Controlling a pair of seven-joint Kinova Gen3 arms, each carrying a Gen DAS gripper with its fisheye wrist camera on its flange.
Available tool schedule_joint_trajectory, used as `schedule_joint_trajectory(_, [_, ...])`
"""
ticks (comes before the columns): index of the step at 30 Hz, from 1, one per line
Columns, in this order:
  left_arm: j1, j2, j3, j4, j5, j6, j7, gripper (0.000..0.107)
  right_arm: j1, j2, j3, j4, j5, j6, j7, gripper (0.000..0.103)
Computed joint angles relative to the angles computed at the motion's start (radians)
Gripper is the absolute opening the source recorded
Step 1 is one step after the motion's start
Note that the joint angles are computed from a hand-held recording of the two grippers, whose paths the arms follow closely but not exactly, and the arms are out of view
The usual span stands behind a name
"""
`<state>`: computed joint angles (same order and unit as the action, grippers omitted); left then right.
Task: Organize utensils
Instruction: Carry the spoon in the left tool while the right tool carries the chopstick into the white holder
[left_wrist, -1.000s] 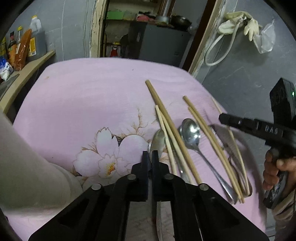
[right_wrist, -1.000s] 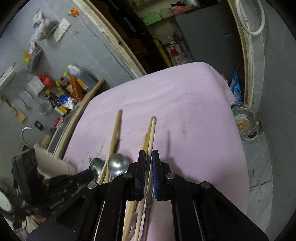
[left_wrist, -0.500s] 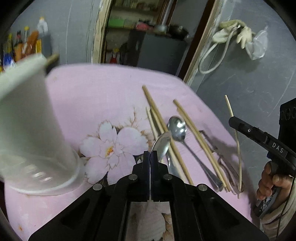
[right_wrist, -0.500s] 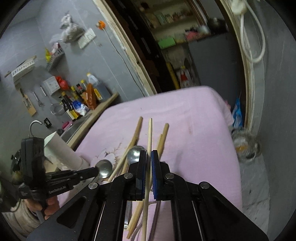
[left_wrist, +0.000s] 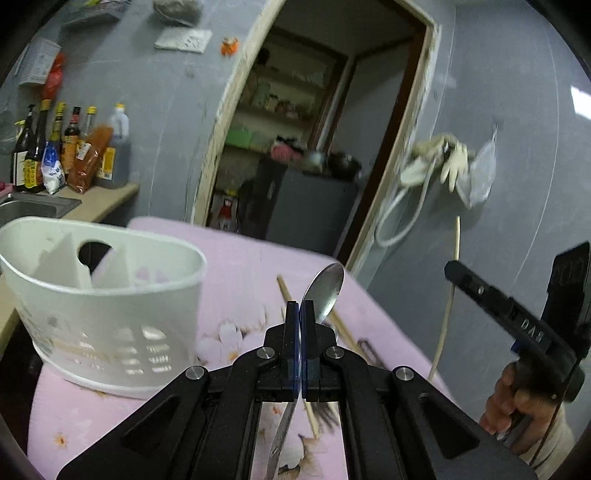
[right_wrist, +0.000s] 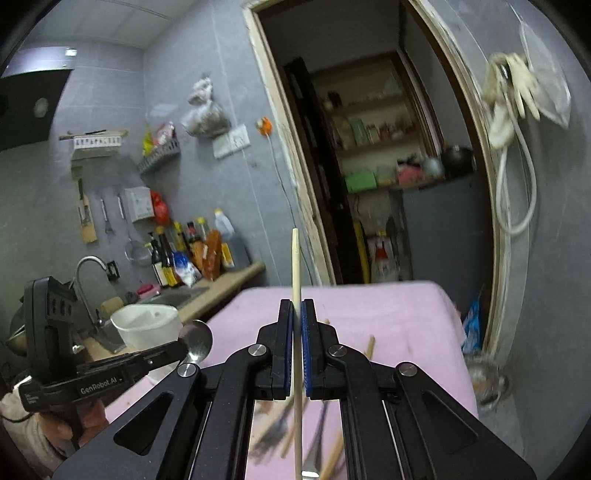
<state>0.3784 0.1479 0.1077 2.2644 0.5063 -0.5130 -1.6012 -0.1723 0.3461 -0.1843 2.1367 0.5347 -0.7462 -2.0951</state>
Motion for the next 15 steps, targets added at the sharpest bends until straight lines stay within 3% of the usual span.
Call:
schedule_joint_trajectory(7, [-0.076, -0.127, -0.005, 0.053, -0.042, -0.034, 0.076, 0.000, -0.063, -0.008, -0.018, -0.047, -0.052, -0.041, 0.033, 0.002])
schedule_joint_trajectory(10, [-0.126, -0.169, -0.006, 0.067, -0.014, -0.061, 0.061, 0.000, -0.098, 0.010, -0.031, -0.093, -0.064, -0.076, 0.038, 0.002])
schedule_joint_trajectory(15, [-0.231, -0.211, -0.042, 0.112, -0.081, -0.122, 0.182, 0.000, -0.185, 0.067, -0.041, -0.176, -0.124, -0.150, 0.095, 0.002])
